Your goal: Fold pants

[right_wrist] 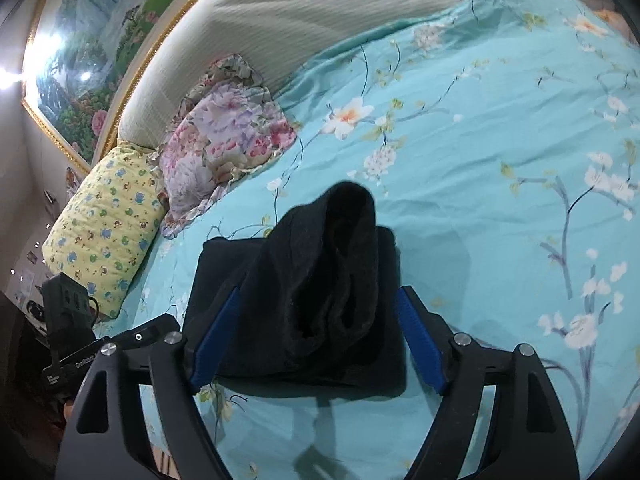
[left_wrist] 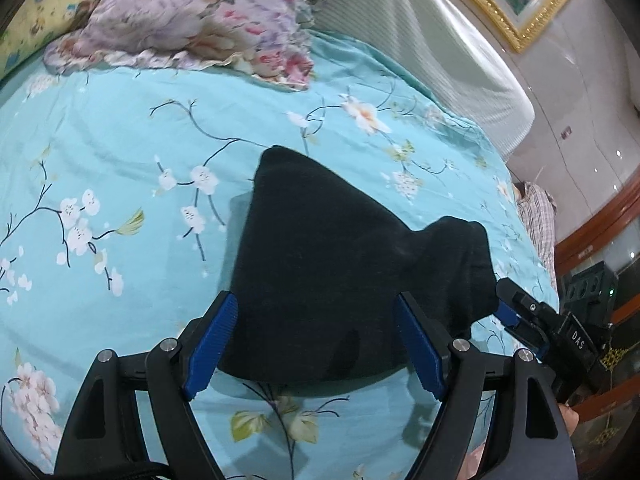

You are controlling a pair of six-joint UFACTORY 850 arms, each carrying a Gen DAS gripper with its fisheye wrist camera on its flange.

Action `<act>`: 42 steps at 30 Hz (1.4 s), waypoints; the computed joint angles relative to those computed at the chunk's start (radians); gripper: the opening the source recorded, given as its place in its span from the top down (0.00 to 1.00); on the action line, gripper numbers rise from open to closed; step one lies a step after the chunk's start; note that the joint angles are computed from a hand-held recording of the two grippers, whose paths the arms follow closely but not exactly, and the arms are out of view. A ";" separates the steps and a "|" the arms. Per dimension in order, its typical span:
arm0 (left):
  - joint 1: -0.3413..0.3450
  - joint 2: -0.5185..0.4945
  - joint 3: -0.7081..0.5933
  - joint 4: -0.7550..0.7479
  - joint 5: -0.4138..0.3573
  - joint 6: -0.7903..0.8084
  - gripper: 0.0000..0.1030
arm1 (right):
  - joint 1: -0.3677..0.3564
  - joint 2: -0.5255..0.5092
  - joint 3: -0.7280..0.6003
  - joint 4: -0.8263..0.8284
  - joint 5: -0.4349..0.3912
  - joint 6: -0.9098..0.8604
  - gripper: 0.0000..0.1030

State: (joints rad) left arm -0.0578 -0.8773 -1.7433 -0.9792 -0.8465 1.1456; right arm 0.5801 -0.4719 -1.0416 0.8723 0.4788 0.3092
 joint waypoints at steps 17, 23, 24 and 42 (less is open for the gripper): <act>-0.010 -0.067 -0.085 0.056 -0.024 -0.089 0.22 | -0.015 -0.038 -0.015 -0.032 -0.017 0.109 0.23; -0.018 -0.109 -0.137 0.084 -0.036 -0.138 0.21 | -0.022 -0.046 0.008 -0.085 0.011 0.225 0.23; -0.020 -0.119 -0.149 0.092 -0.035 -0.152 0.22 | -0.025 -0.049 0.012 -0.105 0.011 0.257 0.23; -0.025 -0.177 -0.202 0.093 -0.040 -0.170 0.37 | -0.038 -0.065 0.050 -0.384 0.070 0.527 0.40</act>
